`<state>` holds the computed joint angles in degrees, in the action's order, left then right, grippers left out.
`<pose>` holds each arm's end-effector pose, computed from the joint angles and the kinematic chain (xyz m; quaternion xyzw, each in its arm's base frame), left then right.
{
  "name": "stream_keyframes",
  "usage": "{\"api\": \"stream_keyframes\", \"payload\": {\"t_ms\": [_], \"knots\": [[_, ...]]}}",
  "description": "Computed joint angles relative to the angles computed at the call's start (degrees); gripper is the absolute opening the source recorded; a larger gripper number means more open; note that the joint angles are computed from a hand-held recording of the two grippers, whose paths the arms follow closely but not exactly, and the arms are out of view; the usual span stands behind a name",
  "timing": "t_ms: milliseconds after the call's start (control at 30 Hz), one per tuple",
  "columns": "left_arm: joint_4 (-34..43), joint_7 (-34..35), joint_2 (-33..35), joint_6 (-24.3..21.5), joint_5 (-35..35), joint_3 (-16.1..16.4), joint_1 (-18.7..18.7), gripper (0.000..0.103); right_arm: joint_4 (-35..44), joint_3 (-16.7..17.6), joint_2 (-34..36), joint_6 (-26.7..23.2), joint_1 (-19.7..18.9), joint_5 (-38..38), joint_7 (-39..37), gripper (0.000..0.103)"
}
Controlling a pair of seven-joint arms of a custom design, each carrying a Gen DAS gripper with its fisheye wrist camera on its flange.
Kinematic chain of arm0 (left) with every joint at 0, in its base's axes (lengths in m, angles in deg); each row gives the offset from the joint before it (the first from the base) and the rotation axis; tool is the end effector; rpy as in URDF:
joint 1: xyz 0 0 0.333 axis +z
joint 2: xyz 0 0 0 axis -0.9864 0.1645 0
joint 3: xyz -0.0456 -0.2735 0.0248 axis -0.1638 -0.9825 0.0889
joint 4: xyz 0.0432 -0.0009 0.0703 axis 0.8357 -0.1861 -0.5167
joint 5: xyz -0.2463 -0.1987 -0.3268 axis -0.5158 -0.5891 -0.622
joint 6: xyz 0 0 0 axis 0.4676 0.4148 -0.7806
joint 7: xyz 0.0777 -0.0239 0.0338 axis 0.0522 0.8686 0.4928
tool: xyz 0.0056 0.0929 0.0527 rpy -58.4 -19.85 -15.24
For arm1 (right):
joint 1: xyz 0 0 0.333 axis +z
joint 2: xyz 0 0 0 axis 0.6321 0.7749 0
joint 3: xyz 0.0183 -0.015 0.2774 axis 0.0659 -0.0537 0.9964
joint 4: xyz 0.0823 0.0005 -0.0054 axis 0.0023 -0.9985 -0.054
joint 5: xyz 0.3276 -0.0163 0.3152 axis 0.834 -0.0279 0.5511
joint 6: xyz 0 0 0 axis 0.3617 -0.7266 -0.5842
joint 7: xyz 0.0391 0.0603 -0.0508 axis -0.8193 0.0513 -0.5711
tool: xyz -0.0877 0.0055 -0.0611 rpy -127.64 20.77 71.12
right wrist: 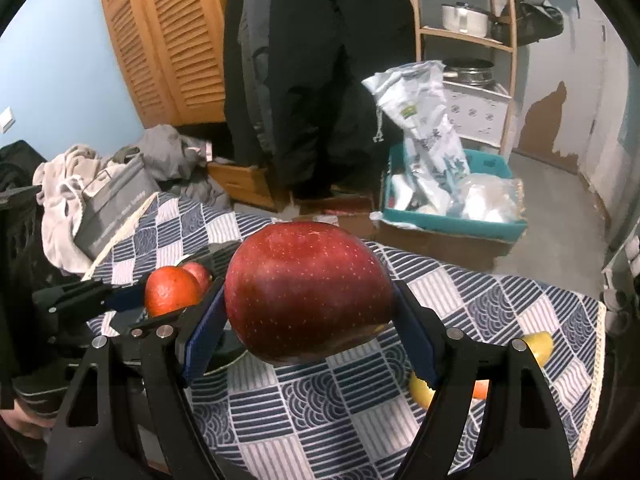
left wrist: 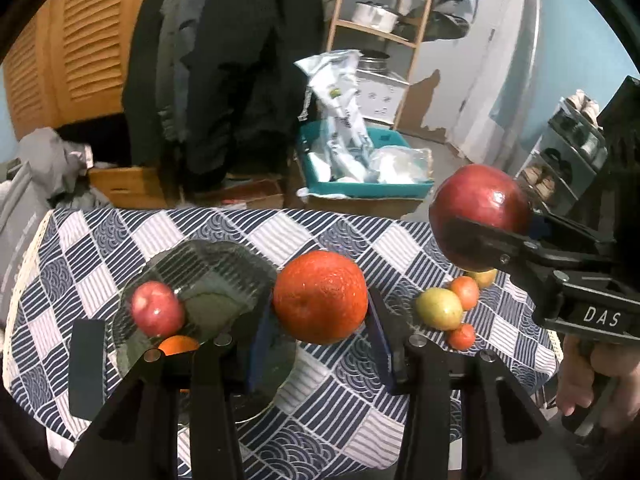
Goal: Organize fruits
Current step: 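Lift the apple with the right tool while the left tool lifts the orange toward the bowl, then lower the red apple into the bowl with the right tool while the left tool lowers the orange in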
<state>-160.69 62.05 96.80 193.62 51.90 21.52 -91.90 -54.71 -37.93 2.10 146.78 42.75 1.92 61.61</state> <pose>0.6555 -0.2542 0.4155 -0.6506 0.6714 -0.3177 0.1581 0.6866 0.0468 0.4459 -0.7646 0.5151 -0.1408 0.3610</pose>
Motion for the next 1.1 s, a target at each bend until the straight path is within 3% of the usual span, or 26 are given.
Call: {"api": "stream_keyframes", "payload": {"t_ms": [433,600,767,1100], "knots": [[-2.8,-2.5,-0.2,-1.0,0.2,1.4,1.8,0.045,7.7,2.6,8.9,-1.6,1.1,-6.1,5.0,0.079],[-3.5,0.4,0.5,-1.5,-5.3,0.2,3.8,0.045,11.1,3.6,12.4,-3.4,1.3,-8.9,7.4,0.079],[-3.5,-1.7,1.6,-2.1,-1.6,1.8,2.8,0.045,14.0,4.4,15.5,-5.1,1.7,-11.8,9.9,0.079],[-3.8,-1.7,3.2,-4.5,-2.1,1.8,3.6,0.045,18.6,4.8,21.1,-8.1,3.0,-17.9,14.1,0.079]]}}
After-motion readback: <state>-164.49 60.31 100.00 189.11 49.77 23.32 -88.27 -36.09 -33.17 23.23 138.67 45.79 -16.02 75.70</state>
